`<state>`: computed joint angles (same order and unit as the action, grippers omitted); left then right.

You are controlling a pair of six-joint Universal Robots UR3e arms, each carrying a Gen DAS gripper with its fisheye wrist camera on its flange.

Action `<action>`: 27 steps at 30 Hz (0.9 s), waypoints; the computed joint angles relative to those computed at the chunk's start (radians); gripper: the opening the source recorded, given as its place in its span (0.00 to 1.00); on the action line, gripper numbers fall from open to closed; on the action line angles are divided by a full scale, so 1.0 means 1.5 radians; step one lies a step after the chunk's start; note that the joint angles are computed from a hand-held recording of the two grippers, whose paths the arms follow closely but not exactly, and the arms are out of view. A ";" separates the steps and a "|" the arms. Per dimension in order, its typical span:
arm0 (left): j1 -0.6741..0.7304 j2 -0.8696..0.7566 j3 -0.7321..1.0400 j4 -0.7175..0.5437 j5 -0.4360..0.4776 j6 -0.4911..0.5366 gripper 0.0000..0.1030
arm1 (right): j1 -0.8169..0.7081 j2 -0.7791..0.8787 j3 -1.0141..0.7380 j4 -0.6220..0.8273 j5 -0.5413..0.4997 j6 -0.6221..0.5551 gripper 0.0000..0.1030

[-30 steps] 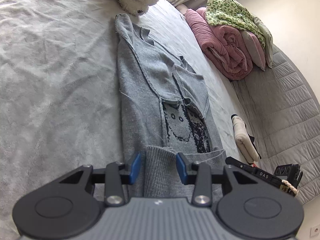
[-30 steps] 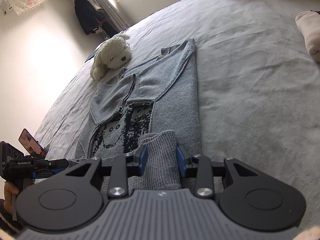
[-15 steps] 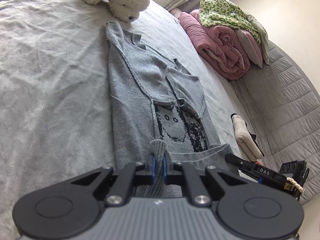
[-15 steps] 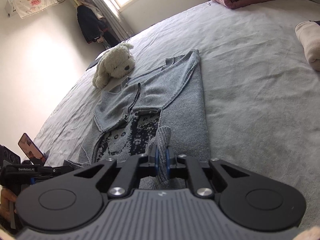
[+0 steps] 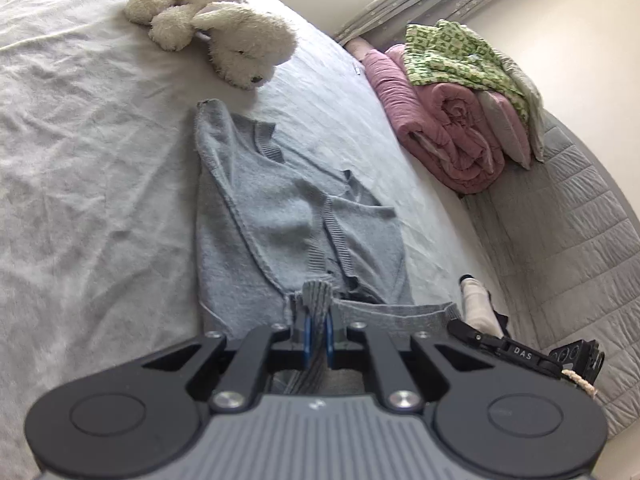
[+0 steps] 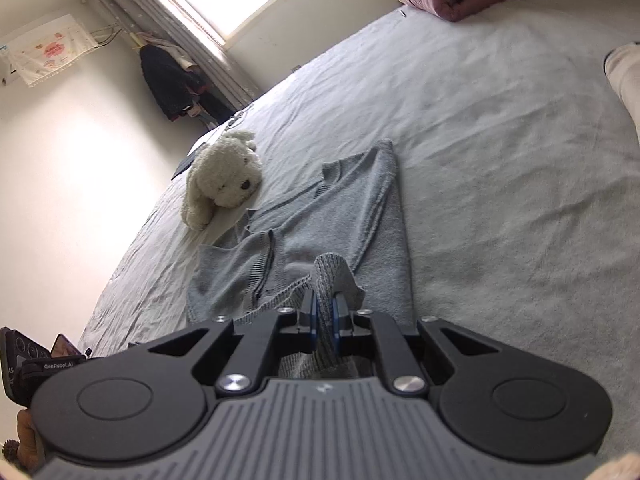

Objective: Fold clothes
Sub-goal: 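Lift the held hem with both grippers and fold it toward the collar, then open both grippers and withdraw them from the folded hem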

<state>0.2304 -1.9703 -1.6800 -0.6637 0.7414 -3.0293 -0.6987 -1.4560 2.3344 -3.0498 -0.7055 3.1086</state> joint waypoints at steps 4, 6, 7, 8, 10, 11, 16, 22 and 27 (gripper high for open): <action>-0.031 -0.084 0.042 0.047 0.081 -0.051 0.10 | 0.024 0.133 -0.019 -0.115 -0.036 0.070 0.18; -0.021 -0.087 0.028 0.073 0.061 -0.092 0.11 | 0.014 0.135 -0.005 -0.139 -0.019 0.089 0.23; -0.018 -0.084 0.021 0.083 0.056 -0.108 0.14 | 0.012 0.114 -0.003 -0.117 -0.020 0.082 0.29; -0.018 -0.070 0.012 0.089 0.062 -0.112 0.24 | 0.011 0.090 0.001 -0.093 -0.025 0.069 0.35; -0.018 -0.034 -0.012 0.100 0.077 -0.096 0.39 | 0.000 0.011 0.010 -0.011 -0.038 0.010 0.38; -0.018 -0.015 -0.024 0.101 0.085 -0.083 0.46 | -0.011 -0.027 0.018 0.031 -0.040 -0.018 0.38; -0.020 0.076 -0.086 0.094 0.114 -0.008 0.48 | -0.074 -0.216 0.046 0.243 -0.028 -0.150 0.38; -0.039 0.127 -0.164 0.132 0.089 0.029 0.48 | -0.076 -0.341 0.090 0.362 0.005 -0.220 0.38; -0.052 0.143 -0.209 0.120 0.116 0.057 0.48 | -0.012 -0.322 0.118 0.325 -0.060 -0.221 0.38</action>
<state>0.1518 -1.7556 -1.9935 -0.4836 0.9155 -2.9432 -0.7165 -1.9384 2.5112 -2.5624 -0.7959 2.7770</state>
